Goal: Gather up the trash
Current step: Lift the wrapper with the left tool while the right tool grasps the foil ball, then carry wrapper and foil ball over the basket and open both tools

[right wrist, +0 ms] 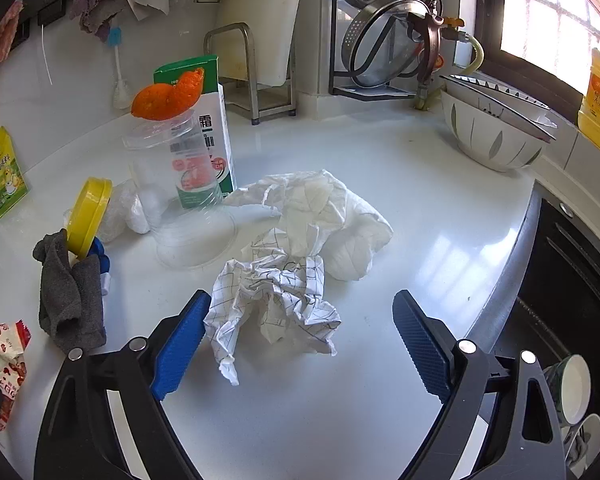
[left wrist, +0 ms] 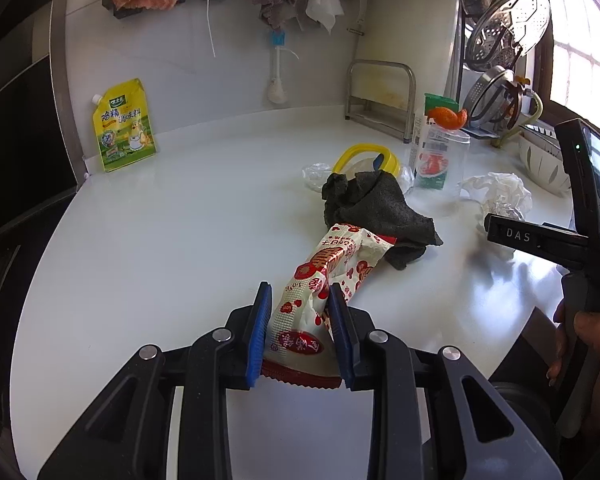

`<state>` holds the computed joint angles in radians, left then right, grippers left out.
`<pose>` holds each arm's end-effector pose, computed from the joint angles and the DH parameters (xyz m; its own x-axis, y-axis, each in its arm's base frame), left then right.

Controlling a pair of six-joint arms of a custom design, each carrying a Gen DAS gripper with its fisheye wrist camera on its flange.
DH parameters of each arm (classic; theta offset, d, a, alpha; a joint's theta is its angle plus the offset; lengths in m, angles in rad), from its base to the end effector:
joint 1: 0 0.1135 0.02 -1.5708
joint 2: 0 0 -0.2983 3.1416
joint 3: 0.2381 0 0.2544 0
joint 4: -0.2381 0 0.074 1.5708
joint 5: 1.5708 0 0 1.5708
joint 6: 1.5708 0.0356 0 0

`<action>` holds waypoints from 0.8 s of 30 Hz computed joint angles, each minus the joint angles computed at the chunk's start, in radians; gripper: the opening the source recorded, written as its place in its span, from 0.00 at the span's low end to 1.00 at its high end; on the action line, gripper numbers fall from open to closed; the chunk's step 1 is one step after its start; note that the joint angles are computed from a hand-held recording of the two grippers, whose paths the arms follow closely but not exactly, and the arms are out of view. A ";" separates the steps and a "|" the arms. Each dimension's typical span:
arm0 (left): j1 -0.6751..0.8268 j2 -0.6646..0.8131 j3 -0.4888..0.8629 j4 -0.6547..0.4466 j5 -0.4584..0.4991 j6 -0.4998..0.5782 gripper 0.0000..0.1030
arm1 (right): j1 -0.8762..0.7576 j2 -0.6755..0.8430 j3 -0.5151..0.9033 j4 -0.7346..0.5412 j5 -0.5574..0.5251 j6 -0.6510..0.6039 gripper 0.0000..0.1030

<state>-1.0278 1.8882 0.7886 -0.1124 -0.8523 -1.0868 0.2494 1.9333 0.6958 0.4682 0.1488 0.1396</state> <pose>0.1847 -0.2541 0.1126 -0.6031 -0.1284 -0.7873 -0.2295 0.9732 0.0172 0.3325 0.0793 0.1025 -0.6872 -0.0330 -0.7258 -0.0457 0.9990 -0.0022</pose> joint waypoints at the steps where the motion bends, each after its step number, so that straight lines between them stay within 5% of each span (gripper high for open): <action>1: -0.002 -0.001 -0.002 -0.005 -0.002 -0.009 0.28 | 0.002 -0.003 -0.006 0.006 -0.003 -0.004 0.71; 2: -0.005 -0.002 -0.003 -0.012 -0.004 -0.019 0.28 | 0.004 -0.004 -0.008 -0.001 -0.002 -0.011 0.52; 7: -0.042 -0.008 0.008 -0.072 -0.023 -0.073 0.28 | 0.011 -0.043 -0.081 0.047 -0.043 -0.033 0.28; 18: -0.216 -0.020 0.074 -0.333 -0.067 -0.316 0.28 | -0.027 -0.444 -0.475 0.127 -0.172 -0.043 0.26; 24: -0.340 0.023 0.164 -0.505 -0.066 -0.466 0.28 | -0.180 -0.814 -0.669 -0.080 -0.315 -0.100 0.26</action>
<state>-1.3681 1.9107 0.9530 -0.6177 -0.9188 -1.5528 0.0697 1.1191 0.0269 0.3881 -0.1665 0.0401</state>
